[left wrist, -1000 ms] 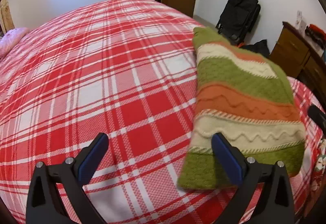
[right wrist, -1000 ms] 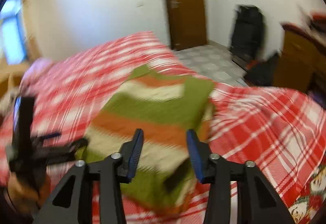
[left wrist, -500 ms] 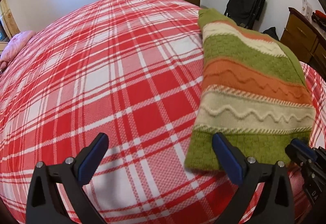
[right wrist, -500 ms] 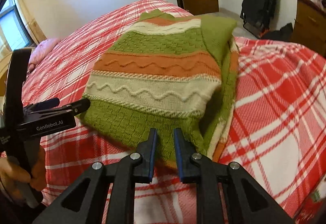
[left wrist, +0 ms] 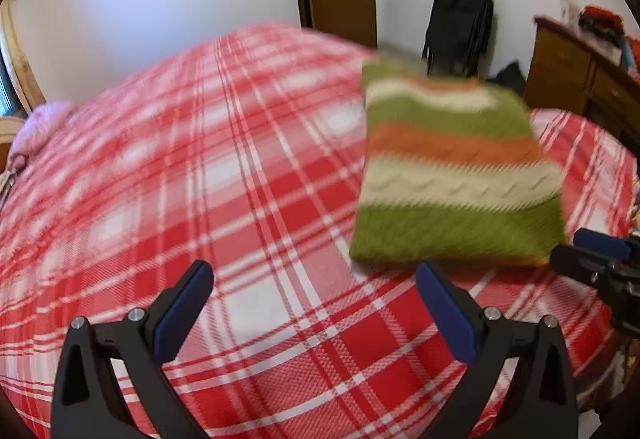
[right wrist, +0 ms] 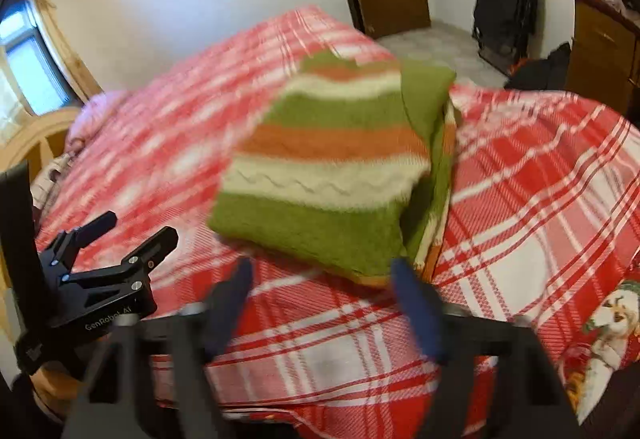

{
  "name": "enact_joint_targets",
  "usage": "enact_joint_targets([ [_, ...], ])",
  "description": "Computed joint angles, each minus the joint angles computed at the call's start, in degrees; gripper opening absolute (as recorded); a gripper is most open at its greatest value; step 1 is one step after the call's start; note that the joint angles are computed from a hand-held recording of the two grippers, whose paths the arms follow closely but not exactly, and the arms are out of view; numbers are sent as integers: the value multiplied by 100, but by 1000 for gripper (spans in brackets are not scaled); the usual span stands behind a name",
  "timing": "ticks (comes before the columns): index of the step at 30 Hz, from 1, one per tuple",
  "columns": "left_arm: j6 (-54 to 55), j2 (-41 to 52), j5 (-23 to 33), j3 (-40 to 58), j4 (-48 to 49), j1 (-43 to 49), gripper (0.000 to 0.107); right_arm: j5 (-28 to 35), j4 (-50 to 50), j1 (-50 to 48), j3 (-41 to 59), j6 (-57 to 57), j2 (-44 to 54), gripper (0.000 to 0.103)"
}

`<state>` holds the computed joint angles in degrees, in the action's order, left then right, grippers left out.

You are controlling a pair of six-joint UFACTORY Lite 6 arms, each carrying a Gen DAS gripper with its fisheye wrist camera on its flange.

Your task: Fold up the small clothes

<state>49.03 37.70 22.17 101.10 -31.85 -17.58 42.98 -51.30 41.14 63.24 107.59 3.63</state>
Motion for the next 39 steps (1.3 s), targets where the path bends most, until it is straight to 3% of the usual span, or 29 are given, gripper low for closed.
enact_joint_targets([
  [4, 684, -602, 285, -320, -880, 243, 103, 799, 78, 540, 179, -33, -244, 82],
  [11, 610, -1245, 521, -683, -1277, 323, 103, 2514, -767, 1332, 674, 782, -179, 82],
  [18, 755, -1852, -28, -1154, -1592, 308, 103, 3648, -1478, 1431, 2133, 512, 863, 82],
  [20, 1130, -1995, -275, -1303, -1971, 338, 103, 4229, -1737, 1527, 2704, 332, 1327, 82],
  [23, 2020, -2220, -660, -1540, -2779, 357, 103, 4528, -1894, 1536, 3316, 151, 1707, 82],
  [25, 2457, -2290, -629, -1600, -3213, 421, 103, 4915, -2011, 1655, 3535, 462, 1924, 82],
  [28, 2606, -2297, -527, -1604, -3338, 487, 103, 4940, -1989, 1866, 3062, 1159, 1776, 82],
  [32, 2693, -2404, -663, -1752, -3387, 453, 103, 5111, -1719, 1981, 3018, 986, 1873, 82],
  [39, 4087, -2910, -675, -2301, -4601, 435, 103, 5329, -1774, 2255, 2683, 1421, 1613, 82],
])
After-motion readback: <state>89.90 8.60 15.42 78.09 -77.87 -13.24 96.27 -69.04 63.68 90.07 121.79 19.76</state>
